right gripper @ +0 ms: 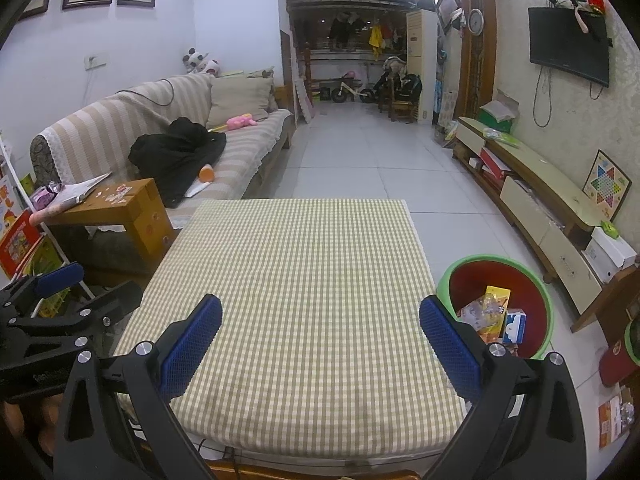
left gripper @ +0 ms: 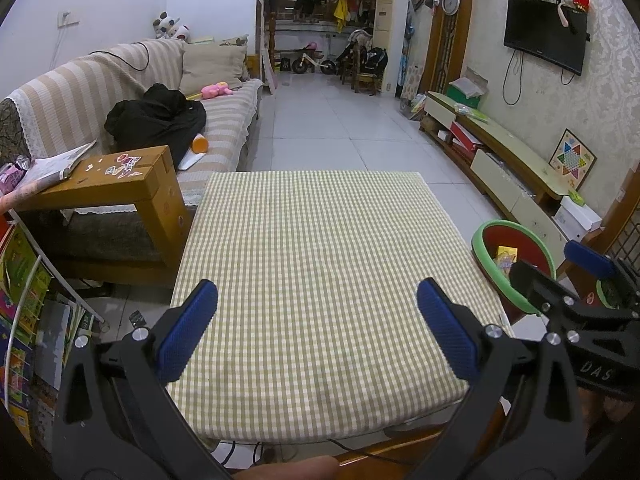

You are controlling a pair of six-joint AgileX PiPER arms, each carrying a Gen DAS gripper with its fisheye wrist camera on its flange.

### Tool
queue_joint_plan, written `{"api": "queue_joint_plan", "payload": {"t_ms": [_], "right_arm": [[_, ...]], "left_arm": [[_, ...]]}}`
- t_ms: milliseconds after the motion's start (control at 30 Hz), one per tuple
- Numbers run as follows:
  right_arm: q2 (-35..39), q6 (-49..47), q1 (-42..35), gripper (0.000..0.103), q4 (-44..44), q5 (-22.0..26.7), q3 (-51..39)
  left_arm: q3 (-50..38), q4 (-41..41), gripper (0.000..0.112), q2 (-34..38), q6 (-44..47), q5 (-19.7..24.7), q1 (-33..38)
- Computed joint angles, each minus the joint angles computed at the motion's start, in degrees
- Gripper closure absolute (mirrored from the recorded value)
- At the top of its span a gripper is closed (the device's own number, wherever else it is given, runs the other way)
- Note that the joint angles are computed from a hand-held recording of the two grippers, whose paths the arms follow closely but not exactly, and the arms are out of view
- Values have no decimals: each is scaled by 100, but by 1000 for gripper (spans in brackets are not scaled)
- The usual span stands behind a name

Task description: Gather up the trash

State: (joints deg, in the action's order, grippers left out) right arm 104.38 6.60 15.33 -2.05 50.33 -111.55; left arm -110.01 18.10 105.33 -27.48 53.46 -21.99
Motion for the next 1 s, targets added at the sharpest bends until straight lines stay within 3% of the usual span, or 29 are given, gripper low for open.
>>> {"api": "queue_joint_plan", "payload": {"t_ms": [267, 400, 1000], "right_arm": [[11, -43, -44, 7, 21, 32, -45], [15, -40, -67, 7, 22, 53, -76], [17, -136, -124, 7, 87, 65, -92]], "left_arm": [[-44, -47, 15, 14, 45, 2, 27], [189, -4, 15, -140, -14, -286, 38], [-2, 148, 15, -47, -155, -42, -40]]}}
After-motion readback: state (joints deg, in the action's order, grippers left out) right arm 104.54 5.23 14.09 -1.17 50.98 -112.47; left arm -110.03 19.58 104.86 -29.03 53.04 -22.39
